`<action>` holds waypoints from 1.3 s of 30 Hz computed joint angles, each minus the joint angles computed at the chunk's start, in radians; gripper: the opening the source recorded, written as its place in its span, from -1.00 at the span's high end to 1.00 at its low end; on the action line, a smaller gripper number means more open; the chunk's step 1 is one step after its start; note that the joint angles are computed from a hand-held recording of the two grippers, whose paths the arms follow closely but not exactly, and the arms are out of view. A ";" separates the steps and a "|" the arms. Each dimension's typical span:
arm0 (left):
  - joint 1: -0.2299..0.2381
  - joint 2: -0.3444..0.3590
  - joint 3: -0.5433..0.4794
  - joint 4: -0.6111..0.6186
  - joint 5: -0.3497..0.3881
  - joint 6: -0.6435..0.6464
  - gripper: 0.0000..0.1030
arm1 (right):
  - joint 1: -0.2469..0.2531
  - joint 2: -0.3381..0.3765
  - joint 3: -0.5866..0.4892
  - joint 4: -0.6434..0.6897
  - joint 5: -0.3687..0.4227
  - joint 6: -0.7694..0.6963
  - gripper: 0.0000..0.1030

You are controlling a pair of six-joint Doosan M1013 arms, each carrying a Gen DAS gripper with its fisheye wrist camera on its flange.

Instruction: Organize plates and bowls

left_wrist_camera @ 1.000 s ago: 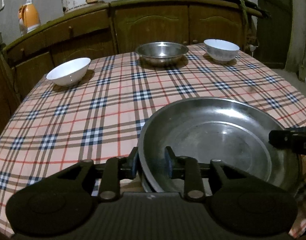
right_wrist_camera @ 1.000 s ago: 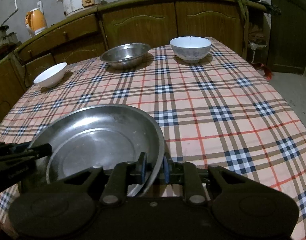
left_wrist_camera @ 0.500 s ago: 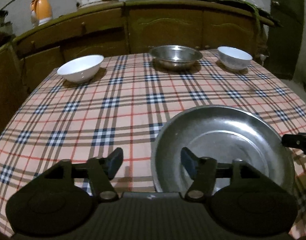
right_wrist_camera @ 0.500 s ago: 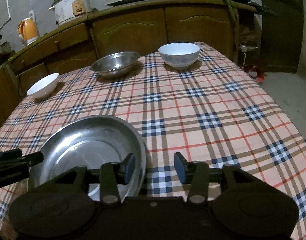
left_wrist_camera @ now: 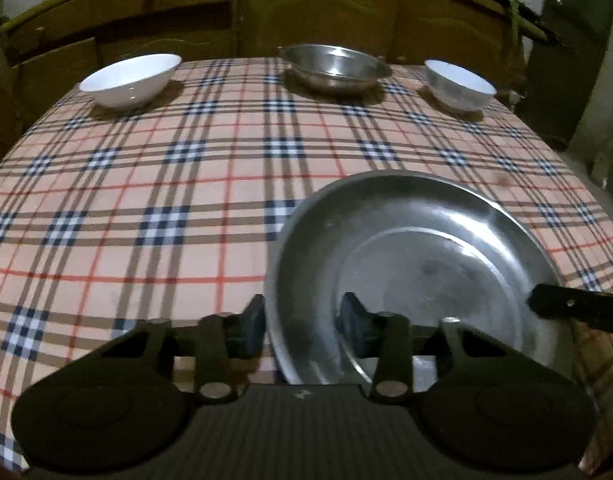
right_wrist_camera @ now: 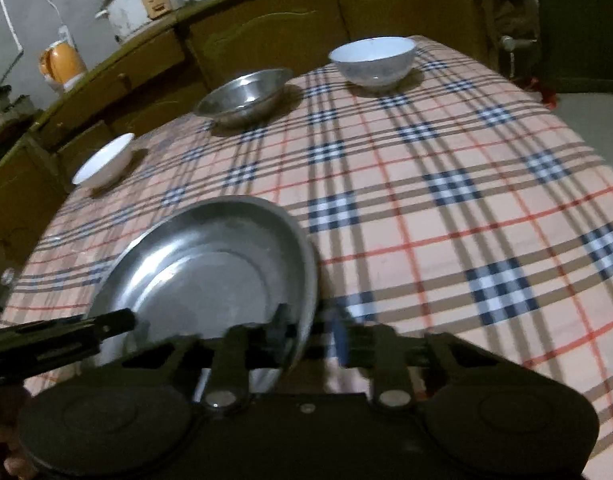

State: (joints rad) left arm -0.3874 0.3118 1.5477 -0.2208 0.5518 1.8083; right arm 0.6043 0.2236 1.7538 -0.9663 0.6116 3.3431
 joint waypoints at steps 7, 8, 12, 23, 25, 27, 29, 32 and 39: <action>0.004 -0.007 -0.001 -0.008 0.000 0.001 0.35 | 0.009 0.007 -0.018 0.003 0.032 -0.016 0.65; 0.003 -0.009 0.000 -0.002 -0.006 0.002 0.36 | 0.011 0.006 -0.019 -0.005 0.037 -0.013 0.65; 0.003 -0.021 0.004 0.000 -0.033 0.008 0.36 | 0.016 0.002 -0.028 -0.034 0.048 0.003 0.65; 0.022 -0.046 -0.001 0.021 -0.081 -0.014 0.36 | 0.033 0.011 -0.082 -0.099 0.063 -0.008 0.65; 0.029 -0.050 -0.004 0.031 -0.086 -0.019 0.36 | 0.035 0.017 -0.098 -0.099 0.061 -0.026 0.65; 0.037 -0.052 -0.007 0.037 -0.090 -0.027 0.36 | 0.037 0.025 -0.116 -0.094 0.057 -0.049 0.65; 0.046 -0.053 -0.010 0.045 -0.094 -0.038 0.36 | 0.039 0.036 -0.138 -0.088 0.055 -0.073 0.64; 0.060 -0.054 -0.013 0.058 -0.097 -0.058 0.36 | 0.043 0.056 -0.174 -0.072 0.052 -0.119 0.64; 0.100 -0.043 -0.033 0.116 -0.098 -0.116 0.35 | 0.045 0.118 -0.270 -0.001 0.029 -0.247 0.63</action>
